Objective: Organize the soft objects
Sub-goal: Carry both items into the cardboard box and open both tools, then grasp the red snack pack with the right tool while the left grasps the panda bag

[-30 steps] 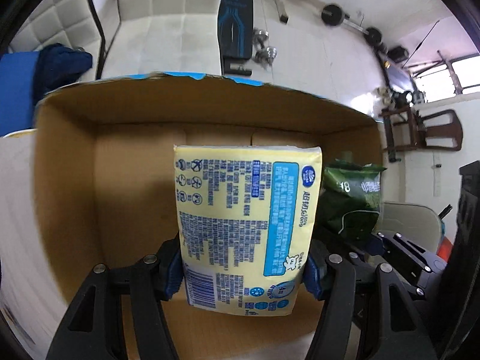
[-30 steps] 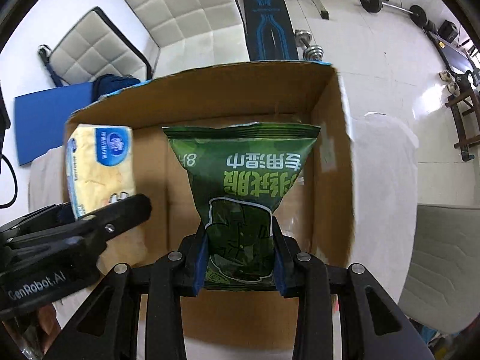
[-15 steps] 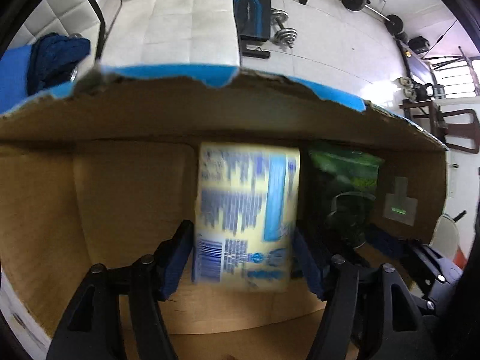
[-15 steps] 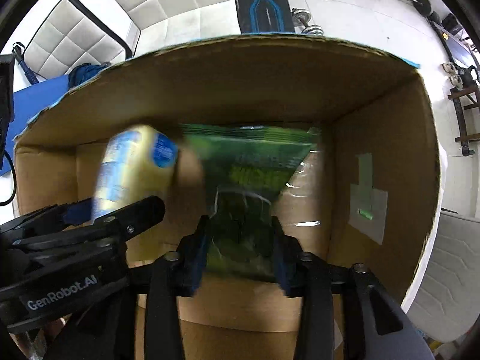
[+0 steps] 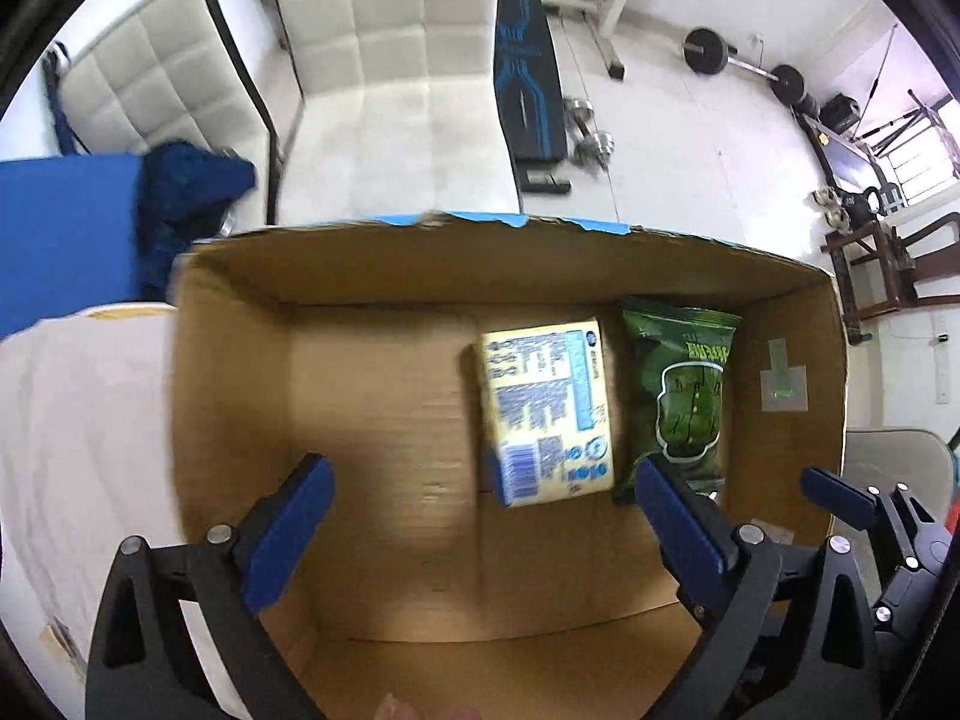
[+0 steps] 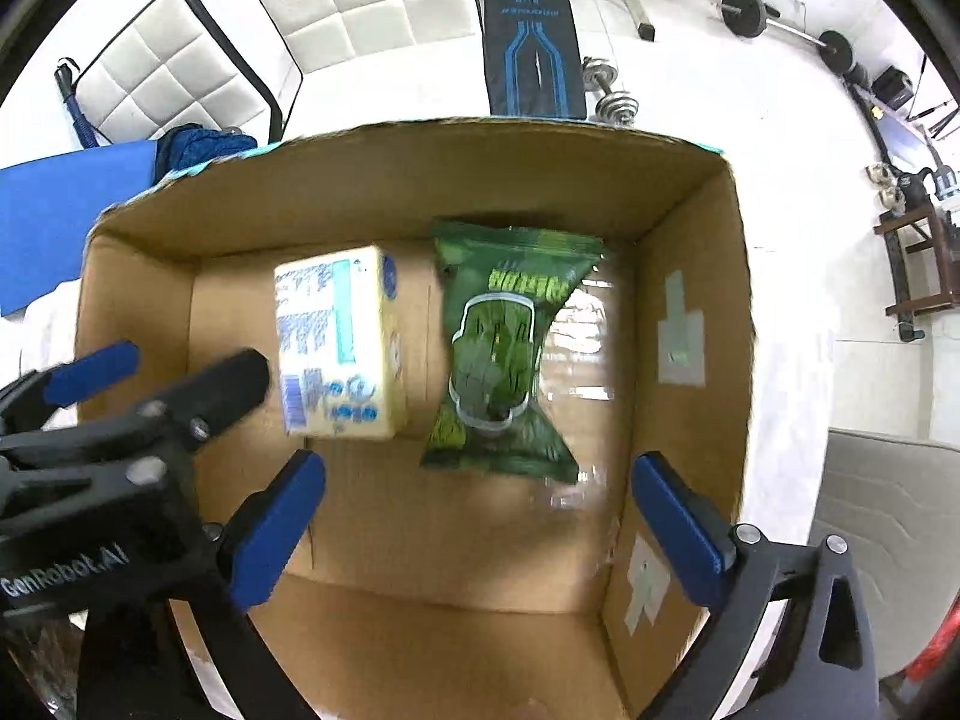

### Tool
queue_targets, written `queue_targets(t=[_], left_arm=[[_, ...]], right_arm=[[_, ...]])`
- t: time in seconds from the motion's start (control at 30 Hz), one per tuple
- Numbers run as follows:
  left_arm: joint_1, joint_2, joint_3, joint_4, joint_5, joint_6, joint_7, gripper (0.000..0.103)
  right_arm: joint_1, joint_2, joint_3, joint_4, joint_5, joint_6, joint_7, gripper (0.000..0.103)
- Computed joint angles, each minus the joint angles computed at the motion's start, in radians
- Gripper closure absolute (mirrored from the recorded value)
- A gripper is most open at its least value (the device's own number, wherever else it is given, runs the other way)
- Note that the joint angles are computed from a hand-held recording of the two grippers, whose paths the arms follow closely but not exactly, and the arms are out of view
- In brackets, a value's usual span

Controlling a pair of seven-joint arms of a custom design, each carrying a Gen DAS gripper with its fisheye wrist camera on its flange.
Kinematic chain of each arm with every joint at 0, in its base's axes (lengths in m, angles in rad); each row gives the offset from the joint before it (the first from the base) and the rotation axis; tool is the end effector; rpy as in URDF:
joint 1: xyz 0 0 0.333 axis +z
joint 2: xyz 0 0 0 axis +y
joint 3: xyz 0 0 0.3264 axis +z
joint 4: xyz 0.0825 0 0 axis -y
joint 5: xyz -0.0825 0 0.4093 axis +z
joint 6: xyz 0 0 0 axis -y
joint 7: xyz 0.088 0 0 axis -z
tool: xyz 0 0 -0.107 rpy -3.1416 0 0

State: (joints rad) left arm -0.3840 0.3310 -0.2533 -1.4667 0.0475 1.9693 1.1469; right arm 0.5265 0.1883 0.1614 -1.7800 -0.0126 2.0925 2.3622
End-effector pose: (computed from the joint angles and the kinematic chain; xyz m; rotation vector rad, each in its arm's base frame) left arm 0.5825 -0.3970 0.5189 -1.9637 2.4194 -0.2890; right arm 0.5075 0.4089 0.4620 -2.0192 2.2378 0.0192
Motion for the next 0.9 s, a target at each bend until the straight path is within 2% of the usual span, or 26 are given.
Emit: queue_targets(t=[0.33,0.47,0.63,0.73,0.9], left_arm=[[0.030,-0.295,-0.016,-0.318,-0.016,0.161,0.012,0.000],[0.033,-0.432,-0.017,-0.432,-0.031,0.193,-0.006,0.000],[0.034,-0.578,-0.026,-0.567,-0.099,0.180,-0.048,0.000],[0.043,-0.678,-0.038,-0.680,-0.106,0.150,-0.147,0.000],[0.041,-0.747,-0.027,-0.834,-0.182,0.104,-0.271,0.000]], right_arm=[[0.040,-0.167,0.039,-0.144,-0.061,0.069,0.159,0.000],[0.052,-0.281,0.065,-0.244,-0.074,0.083,0.207,0.000],[0.058,-0.454,0.101,-0.400,-0.060,0.070,0.297,0.000],[0.058,-0.544,0.111,-0.501,-0.022,0.062,0.340,0.000],[0.071,-0.625,0.098,-0.684,0.086,0.104,0.358,0.000]])
